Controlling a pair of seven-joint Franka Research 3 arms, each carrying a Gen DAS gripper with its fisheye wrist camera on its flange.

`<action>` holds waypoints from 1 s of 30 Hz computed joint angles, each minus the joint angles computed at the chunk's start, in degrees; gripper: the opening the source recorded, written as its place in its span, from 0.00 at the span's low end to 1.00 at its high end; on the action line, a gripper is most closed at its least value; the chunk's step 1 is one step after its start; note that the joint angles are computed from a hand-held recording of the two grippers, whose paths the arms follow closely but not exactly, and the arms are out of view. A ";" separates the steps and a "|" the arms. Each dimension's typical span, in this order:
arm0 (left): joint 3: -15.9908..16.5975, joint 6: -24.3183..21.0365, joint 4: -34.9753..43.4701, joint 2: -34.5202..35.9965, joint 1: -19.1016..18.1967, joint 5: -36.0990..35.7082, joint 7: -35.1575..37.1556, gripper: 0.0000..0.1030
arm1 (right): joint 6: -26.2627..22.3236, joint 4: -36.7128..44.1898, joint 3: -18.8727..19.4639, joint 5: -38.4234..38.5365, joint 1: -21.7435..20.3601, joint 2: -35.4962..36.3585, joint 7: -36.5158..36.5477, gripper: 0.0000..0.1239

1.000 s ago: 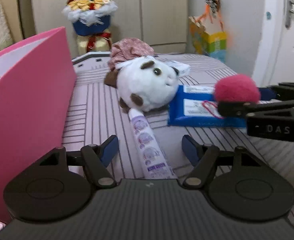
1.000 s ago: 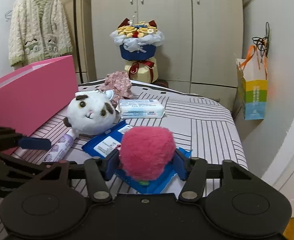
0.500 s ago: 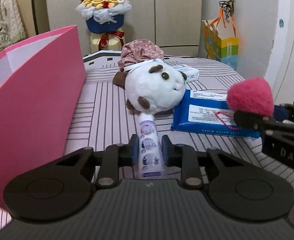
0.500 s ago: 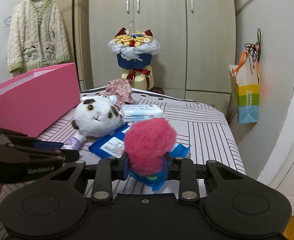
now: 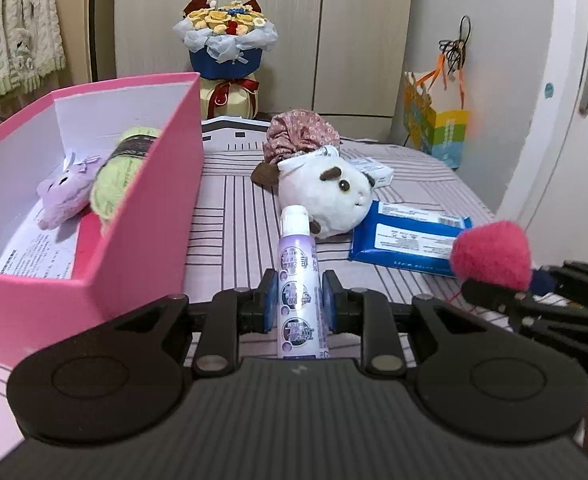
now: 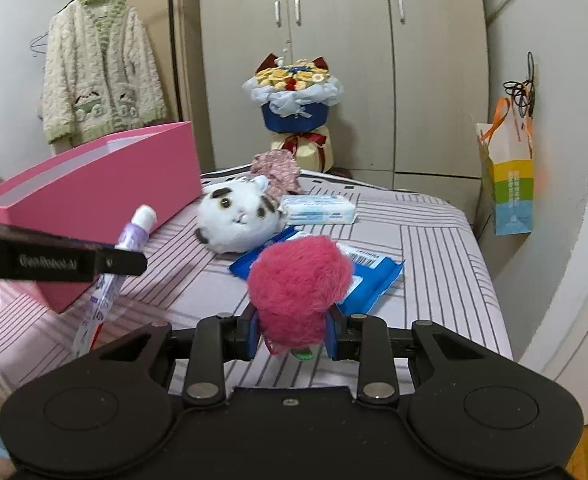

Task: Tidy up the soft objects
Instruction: 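Carry the pompom in the right tool into the pink box while the left tool carries the tube there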

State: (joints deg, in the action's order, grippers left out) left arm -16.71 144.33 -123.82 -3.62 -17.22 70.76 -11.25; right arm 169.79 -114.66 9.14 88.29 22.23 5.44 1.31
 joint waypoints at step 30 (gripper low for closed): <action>0.80 12.92 -16.90 -26.40 3.85 -17.95 20.15 0.21 | -27.10 -1.05 -3.94 -31.69 1.98 -12.76 22.54 0.28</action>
